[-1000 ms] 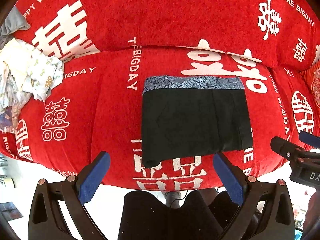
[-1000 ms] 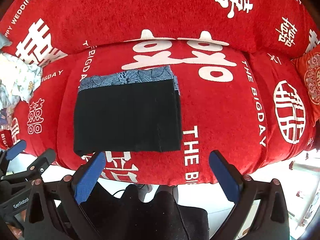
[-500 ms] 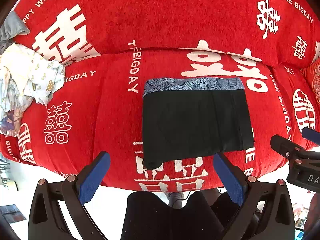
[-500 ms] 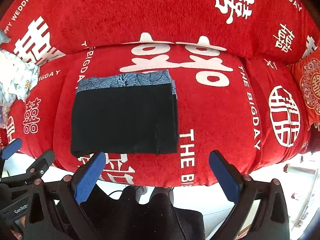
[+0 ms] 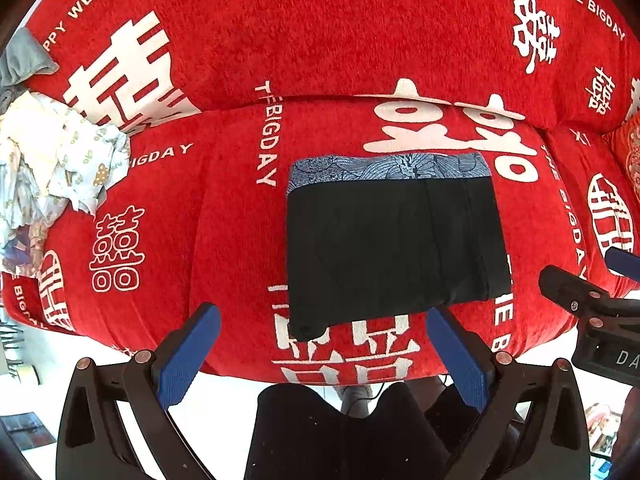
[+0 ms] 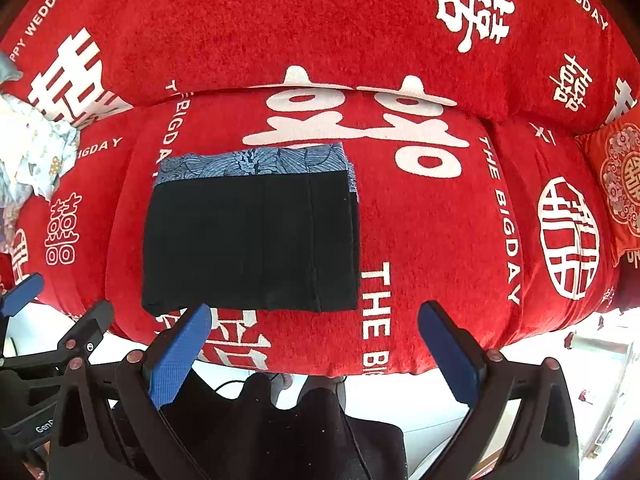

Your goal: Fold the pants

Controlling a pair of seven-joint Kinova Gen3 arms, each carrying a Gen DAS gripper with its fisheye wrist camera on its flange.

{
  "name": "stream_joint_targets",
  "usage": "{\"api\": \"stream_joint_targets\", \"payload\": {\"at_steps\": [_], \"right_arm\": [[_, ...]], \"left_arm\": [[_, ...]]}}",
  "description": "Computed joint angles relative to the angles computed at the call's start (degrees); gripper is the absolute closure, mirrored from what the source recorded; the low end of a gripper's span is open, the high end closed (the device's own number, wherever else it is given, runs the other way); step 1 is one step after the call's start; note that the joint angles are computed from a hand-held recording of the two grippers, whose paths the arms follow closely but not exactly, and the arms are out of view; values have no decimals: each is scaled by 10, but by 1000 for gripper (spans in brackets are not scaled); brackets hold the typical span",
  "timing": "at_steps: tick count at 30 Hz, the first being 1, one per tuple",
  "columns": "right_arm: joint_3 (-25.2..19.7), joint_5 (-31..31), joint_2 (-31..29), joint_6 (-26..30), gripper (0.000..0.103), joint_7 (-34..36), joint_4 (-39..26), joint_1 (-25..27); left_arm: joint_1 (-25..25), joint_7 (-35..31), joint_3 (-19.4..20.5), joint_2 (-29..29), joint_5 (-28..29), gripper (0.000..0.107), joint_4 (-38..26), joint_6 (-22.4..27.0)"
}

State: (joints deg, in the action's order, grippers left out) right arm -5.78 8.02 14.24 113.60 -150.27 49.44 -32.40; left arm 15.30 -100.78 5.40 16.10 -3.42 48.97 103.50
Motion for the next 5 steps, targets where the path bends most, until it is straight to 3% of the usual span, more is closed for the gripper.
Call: {"api": "stream_joint_targets", "payload": {"at_steps": [5], "right_arm": [[0, -1, 0, -2, 0, 1, 2, 1]], "left_arm": [[-8, -5, 0, -1, 9, 4, 2, -7]]}}
